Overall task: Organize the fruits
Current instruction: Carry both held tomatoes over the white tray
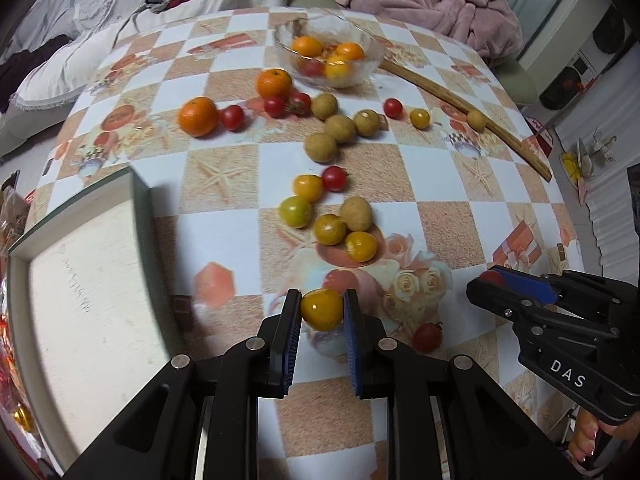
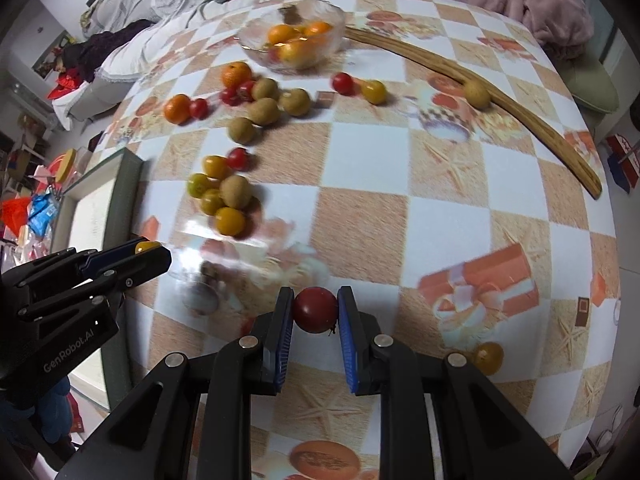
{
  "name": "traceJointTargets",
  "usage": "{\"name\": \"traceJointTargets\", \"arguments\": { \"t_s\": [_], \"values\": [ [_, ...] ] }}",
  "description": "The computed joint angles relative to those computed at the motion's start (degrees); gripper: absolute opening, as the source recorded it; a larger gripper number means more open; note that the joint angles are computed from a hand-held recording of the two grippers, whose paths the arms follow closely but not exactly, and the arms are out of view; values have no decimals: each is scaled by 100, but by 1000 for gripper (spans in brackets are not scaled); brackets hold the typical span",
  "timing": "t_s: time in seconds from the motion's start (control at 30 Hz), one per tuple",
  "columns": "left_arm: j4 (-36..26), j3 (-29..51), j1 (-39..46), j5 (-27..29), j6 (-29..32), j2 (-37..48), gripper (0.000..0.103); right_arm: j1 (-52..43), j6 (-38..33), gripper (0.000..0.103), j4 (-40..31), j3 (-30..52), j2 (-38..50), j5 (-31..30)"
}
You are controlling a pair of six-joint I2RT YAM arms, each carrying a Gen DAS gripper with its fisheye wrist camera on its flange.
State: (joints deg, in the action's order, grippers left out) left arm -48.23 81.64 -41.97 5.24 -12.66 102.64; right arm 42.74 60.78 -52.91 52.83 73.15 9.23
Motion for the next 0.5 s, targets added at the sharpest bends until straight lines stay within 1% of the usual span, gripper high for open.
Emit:
{"name": "traceJointTargets", "arguments": {
  "t_s": [0.07,0.17,0.37,0.5],
  "values": [
    [1,-103,120,-1,15,-139,22,-82,-260,24,51,99,76,-61],
    [9,-253,338,0,44,-342,22,-43,-446,24,138,413,404,-111],
    [30,-694,970,14,272,-786,22,185,-794,24,313,1274,1303,-216],
    [37,-987,1490,14,454,-1040,22,325,-898,24,406,2039,2049,-313]
  ]
}}
